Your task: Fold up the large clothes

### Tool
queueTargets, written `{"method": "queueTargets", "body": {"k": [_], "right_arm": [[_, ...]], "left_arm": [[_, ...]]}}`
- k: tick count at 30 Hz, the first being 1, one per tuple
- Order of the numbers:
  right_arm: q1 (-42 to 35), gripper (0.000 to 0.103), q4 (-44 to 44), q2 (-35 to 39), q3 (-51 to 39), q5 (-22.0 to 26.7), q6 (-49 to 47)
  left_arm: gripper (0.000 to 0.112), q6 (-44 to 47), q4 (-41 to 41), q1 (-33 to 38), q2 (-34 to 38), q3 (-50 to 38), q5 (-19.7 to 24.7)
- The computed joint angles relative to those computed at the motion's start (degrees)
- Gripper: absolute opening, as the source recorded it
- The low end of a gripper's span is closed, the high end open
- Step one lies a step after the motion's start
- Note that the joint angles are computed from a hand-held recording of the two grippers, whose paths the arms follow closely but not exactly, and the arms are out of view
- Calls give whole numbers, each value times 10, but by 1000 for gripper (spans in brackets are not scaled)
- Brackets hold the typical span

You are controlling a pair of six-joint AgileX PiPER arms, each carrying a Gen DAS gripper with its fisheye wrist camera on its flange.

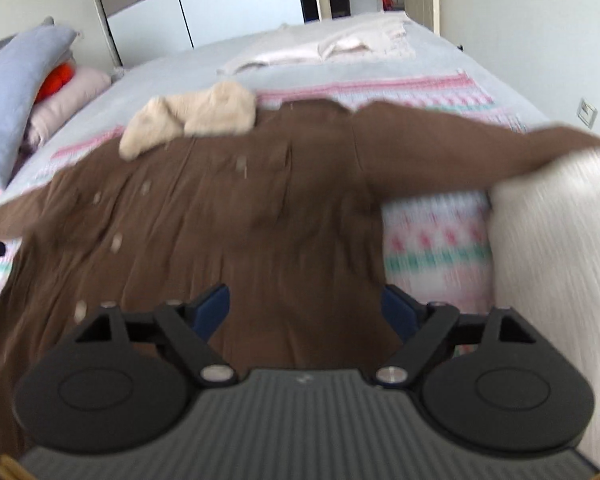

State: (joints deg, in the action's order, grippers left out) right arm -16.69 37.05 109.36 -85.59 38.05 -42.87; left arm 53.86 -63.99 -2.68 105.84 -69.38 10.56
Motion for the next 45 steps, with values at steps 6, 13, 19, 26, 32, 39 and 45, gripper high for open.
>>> {"method": "queueTargets", "body": {"k": [6, 13, 19, 26, 32, 39, 45], "right_arm": [[-44, 84, 80, -132, 230, -43, -178], [-34, 84, 9, -181, 315, -41, -102], [-101, 83, 107, -175, 333, -1, -109], [-177, 12, 212, -167, 362, 73, -211], [-214, 0, 207, -311, 420, 42, -258], [-173, 10, 57, -333, 418, -36, -152], [-68, 59, 91, -363, 417, -71, -158]], "left_arm": [[99, 21, -5, 83, -122, 178, 47], [97, 58, -61, 201, -122, 248, 234], [72, 186, -176, 264, -100, 328, 376], [26, 205, -193, 331, -71, 375, 459], [18, 198, -174, 374, -214, 398, 459], [44, -64, 102, 153, -246, 338, 220], [91, -79, 135, 157, -284, 316, 152]]}}
